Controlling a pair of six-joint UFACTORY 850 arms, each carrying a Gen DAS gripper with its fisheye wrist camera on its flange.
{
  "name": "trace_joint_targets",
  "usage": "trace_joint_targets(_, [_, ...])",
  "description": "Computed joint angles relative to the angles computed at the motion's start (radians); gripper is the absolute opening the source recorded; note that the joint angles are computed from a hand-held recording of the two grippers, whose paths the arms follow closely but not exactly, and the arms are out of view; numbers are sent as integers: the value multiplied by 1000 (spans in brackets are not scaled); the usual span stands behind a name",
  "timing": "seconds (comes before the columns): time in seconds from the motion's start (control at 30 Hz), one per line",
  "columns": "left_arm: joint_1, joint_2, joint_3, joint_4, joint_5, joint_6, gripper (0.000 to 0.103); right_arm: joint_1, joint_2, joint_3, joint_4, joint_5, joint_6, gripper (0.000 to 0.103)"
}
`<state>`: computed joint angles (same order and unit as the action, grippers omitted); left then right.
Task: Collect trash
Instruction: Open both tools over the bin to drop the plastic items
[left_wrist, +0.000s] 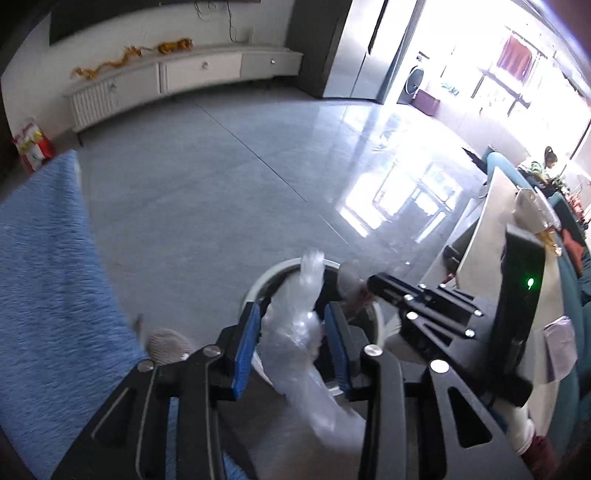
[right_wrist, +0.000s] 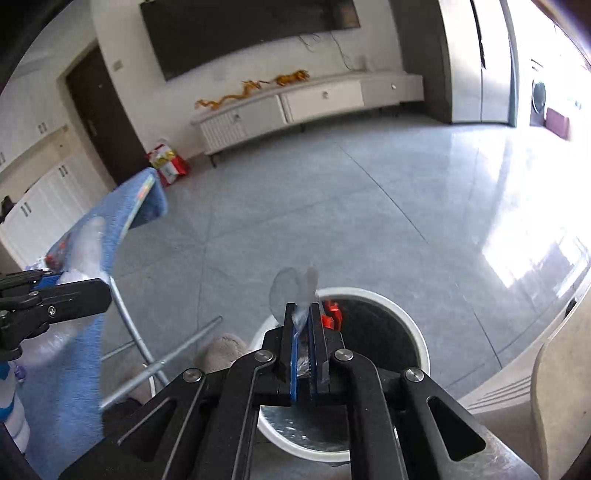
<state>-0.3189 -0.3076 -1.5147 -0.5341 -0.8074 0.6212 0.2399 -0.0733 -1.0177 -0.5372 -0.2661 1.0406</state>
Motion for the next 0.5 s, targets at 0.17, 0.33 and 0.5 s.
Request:
trace_joint_targets(0.17, [3, -58, -50, -52, -50, -8, 51, -21, -22, -3, 36, -10, -19, 27])
trace_joint_targets(0.33, [20, 14, 16, -89, 1, 55, 51, -13, 6, 25, 30, -2, 4, 27])
trace_joint_targets(0.5, [57, 110, 95, -132, 62, 126, 51, 26, 42, 21, -21, 4, 49, 27])
